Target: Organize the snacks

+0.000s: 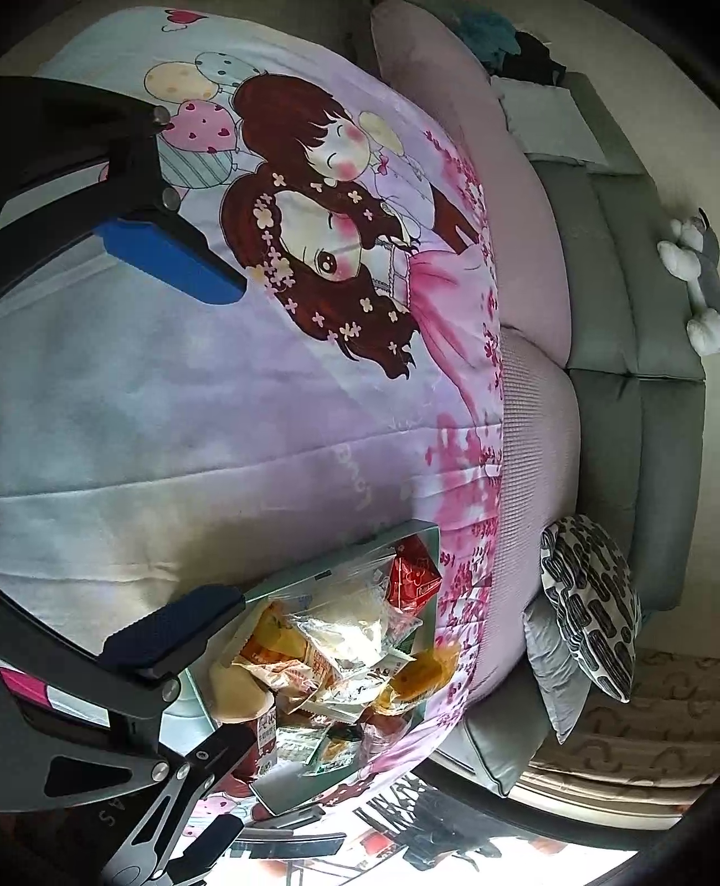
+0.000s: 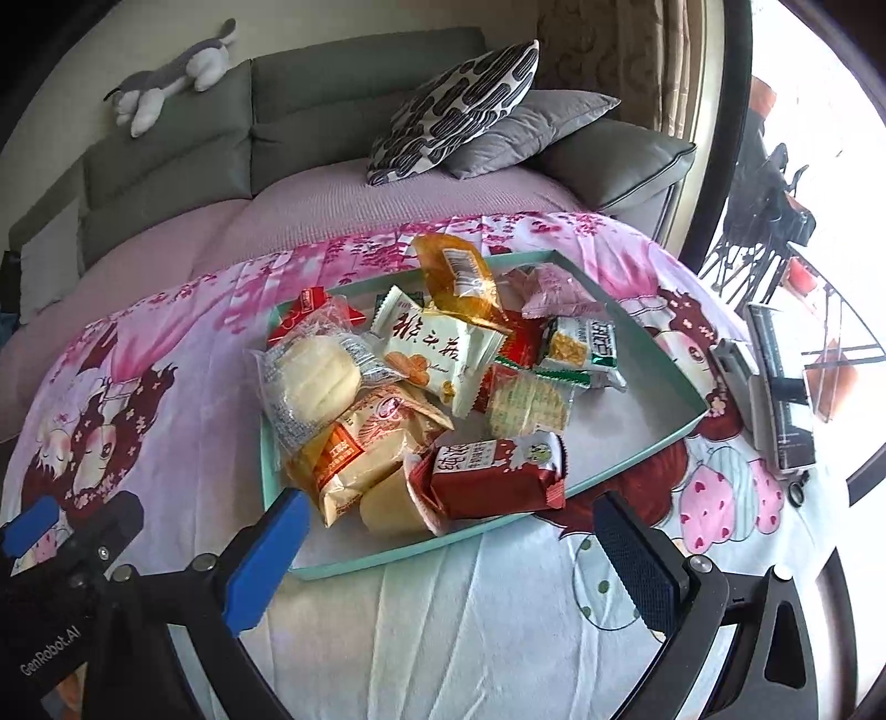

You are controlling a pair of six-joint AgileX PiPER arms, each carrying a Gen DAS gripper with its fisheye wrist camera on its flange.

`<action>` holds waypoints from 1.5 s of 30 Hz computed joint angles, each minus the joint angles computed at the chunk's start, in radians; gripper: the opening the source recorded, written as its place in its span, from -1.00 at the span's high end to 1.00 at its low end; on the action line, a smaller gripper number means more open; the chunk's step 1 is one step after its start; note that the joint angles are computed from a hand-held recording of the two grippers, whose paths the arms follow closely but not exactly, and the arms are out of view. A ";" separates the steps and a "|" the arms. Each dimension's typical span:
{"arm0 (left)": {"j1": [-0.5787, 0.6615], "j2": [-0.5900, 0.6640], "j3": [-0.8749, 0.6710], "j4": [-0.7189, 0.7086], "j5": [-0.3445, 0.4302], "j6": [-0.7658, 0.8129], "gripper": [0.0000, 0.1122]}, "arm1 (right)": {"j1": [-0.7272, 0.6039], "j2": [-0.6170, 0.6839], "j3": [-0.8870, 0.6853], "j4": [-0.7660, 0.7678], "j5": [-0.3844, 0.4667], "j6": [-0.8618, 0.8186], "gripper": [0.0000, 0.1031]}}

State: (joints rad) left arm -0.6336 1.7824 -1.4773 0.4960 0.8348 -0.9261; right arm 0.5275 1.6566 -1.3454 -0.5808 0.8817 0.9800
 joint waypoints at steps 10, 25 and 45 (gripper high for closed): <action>0.011 -0.011 0.011 -0.026 0.006 -0.010 -0.80 | 0.031 -0.003 -0.009 -0.061 0.050 0.042 -1.00; 0.016 -0.001 -0.002 -0.043 0.026 -0.003 -0.80 | 0.035 -0.005 -0.009 -0.057 0.060 0.041 -1.00; 0.025 0.007 -0.012 -0.074 0.038 0.025 -0.80 | 0.031 0.002 -0.015 -0.052 0.062 0.032 -1.00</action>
